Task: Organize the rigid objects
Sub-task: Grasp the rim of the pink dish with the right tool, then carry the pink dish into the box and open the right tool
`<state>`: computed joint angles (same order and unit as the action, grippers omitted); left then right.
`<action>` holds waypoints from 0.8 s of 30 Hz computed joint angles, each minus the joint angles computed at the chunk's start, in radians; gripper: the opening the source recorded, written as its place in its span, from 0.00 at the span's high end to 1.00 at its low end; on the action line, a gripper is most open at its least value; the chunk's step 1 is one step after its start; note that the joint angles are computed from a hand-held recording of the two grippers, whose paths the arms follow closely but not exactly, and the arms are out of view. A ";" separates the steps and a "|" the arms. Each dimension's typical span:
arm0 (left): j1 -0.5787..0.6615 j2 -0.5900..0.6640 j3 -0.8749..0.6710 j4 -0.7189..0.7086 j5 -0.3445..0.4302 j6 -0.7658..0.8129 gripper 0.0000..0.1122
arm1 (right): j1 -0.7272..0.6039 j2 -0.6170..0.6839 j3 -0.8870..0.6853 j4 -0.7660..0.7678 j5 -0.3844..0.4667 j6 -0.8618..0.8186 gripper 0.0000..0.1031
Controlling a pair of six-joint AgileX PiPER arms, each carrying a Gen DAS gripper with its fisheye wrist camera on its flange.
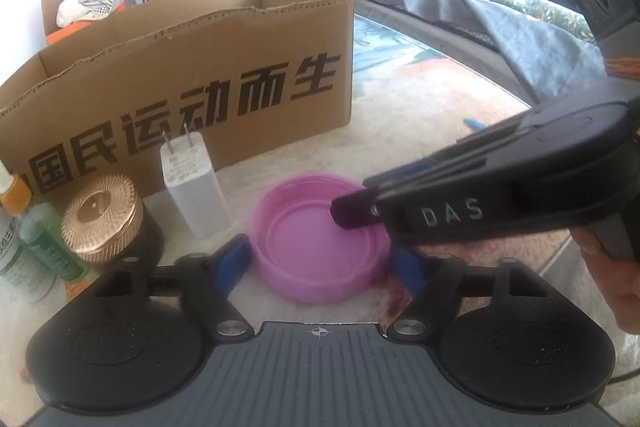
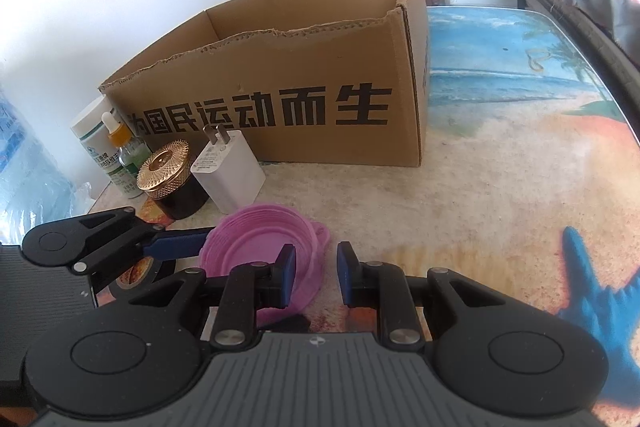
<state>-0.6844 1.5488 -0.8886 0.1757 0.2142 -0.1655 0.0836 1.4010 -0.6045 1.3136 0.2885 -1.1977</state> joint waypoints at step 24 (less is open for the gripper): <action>-0.098 -0.010 -0.001 0.398 0.021 -0.362 0.35 | -0.064 -0.052 0.068 0.114 0.047 -0.107 0.76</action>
<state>-0.7821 1.5389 -0.8895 0.5735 0.2355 -0.5279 0.0199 1.3494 -0.5369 1.4271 0.3358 -1.3044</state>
